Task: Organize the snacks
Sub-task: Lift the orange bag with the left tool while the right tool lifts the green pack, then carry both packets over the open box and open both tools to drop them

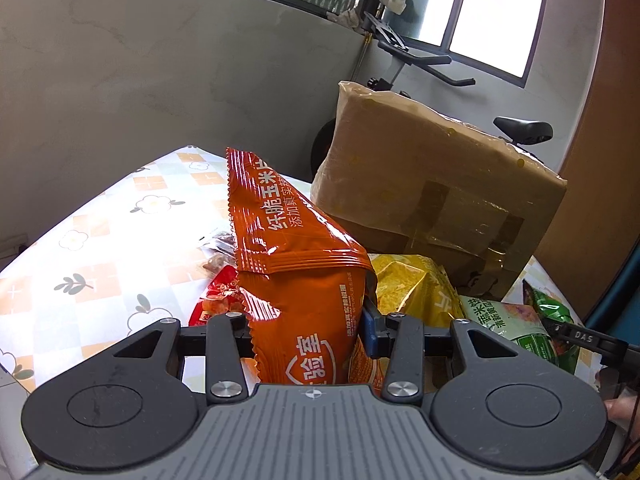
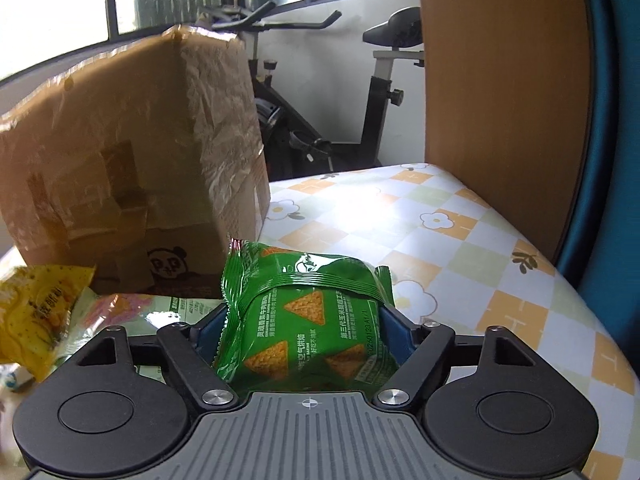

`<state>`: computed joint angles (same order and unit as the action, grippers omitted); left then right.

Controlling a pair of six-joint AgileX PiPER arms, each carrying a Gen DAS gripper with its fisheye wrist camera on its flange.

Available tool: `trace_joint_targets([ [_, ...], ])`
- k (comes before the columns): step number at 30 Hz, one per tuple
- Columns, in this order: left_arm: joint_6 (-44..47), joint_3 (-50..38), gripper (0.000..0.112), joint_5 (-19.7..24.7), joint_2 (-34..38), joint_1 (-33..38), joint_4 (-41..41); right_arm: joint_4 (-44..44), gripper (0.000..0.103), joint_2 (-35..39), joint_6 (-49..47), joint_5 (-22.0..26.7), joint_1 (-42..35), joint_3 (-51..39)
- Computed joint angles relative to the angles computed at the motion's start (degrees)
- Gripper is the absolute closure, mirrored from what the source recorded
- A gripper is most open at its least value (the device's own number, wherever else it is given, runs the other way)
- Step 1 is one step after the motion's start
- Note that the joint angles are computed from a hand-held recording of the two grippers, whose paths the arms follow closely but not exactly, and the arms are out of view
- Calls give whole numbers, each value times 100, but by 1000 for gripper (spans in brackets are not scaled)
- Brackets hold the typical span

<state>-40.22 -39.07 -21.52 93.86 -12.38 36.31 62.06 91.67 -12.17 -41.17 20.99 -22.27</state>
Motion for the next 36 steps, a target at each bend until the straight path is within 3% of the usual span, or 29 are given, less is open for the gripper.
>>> trace_joint_targets([
  [10,-289,258,67,-332,-488,177,610,1095,30,-1461,-899,-491,506,431],
  [13,-148,221,67,-460,-708,288,666,1485,30,-1879,-1541,-668,714,343],
  [21,-938,-184,67,-881,-1227,815,1638,1981,30,-2710,-2864,-1180,1183,-103],
  [28,-1219,-953,67,-645,-961,602,1777,1147,30,-2420,-3393,-387,539,-1048],
  [36,-1694,-2413,67,-82,-164,72,2510,-381,30,-1458,-2594,671,-451,-2226],
])
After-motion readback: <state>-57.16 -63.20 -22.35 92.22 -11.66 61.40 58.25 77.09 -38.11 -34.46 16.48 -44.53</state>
